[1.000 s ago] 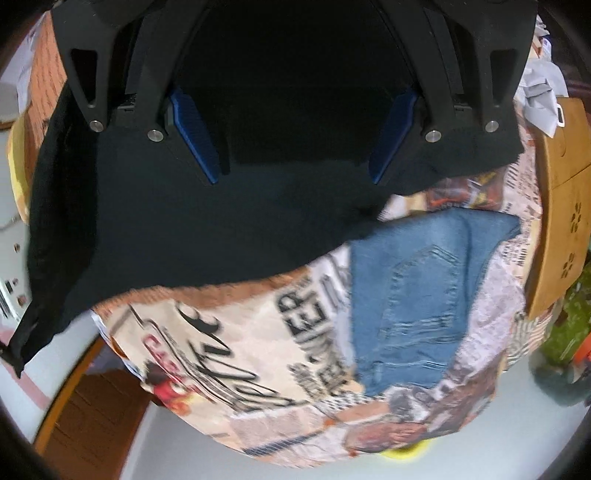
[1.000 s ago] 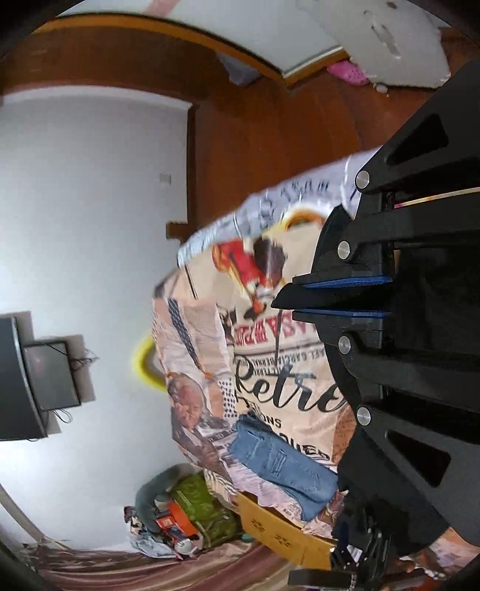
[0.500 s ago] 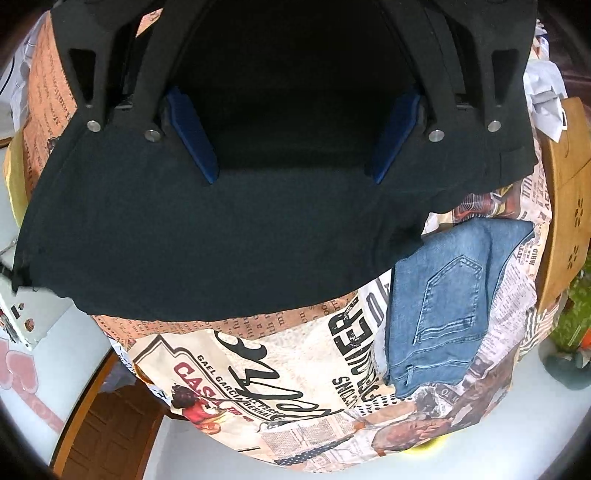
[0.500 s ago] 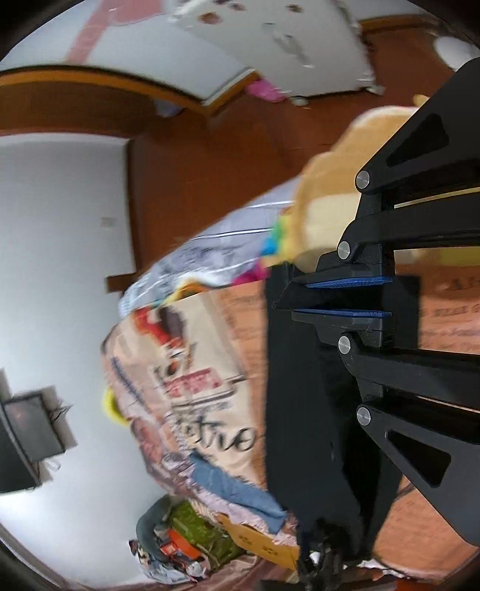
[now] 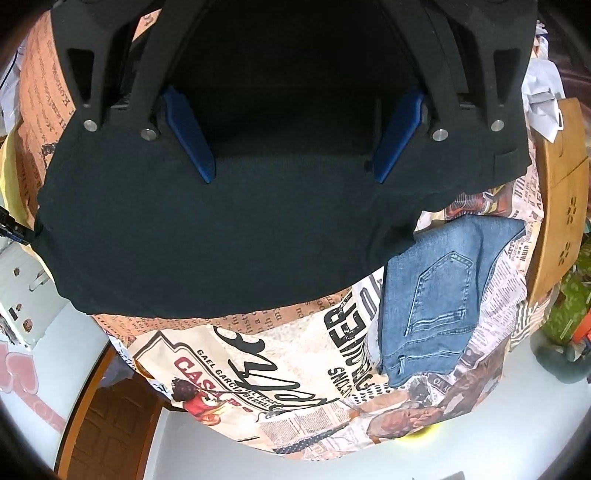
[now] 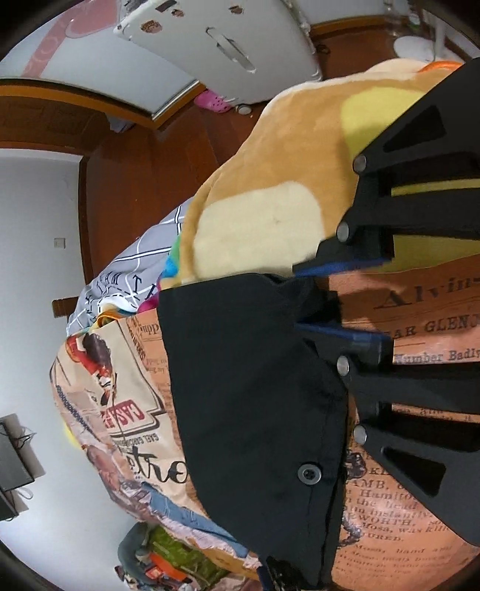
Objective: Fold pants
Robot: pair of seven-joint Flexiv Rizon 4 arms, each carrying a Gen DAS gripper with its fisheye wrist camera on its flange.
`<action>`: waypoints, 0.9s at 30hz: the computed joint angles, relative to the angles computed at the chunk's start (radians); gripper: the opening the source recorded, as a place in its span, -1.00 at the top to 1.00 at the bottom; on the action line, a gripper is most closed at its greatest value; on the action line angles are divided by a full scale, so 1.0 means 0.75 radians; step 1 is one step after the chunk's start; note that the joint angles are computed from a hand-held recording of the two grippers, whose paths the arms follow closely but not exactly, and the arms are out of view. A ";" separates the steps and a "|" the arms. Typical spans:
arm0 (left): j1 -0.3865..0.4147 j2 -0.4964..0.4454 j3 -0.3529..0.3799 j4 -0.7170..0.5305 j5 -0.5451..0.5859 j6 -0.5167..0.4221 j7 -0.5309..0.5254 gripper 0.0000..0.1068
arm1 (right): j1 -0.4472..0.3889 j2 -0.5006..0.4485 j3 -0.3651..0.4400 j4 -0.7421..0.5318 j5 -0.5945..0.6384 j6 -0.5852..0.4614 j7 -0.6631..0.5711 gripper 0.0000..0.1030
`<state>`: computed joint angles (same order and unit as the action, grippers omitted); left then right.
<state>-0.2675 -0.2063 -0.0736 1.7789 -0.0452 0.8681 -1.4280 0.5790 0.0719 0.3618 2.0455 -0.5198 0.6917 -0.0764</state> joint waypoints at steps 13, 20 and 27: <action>0.094 0.146 0.059 0.092 -0.018 0.155 0.049 -0.66 | 0.059 -0.119 -0.024 -0.290 -0.295 -0.085 -0.095 -0.11; 0.220 0.187 0.130 0.077 0.035 0.178 -0.023 -0.68 | 0.157 -0.358 -0.114 -0.560 -0.454 0.089 -0.246 -0.22; 0.334 0.155 0.177 0.073 0.060 0.159 -0.061 -0.69 | 0.282 -0.677 -0.180 -0.943 -0.276 0.146 -0.634 -0.23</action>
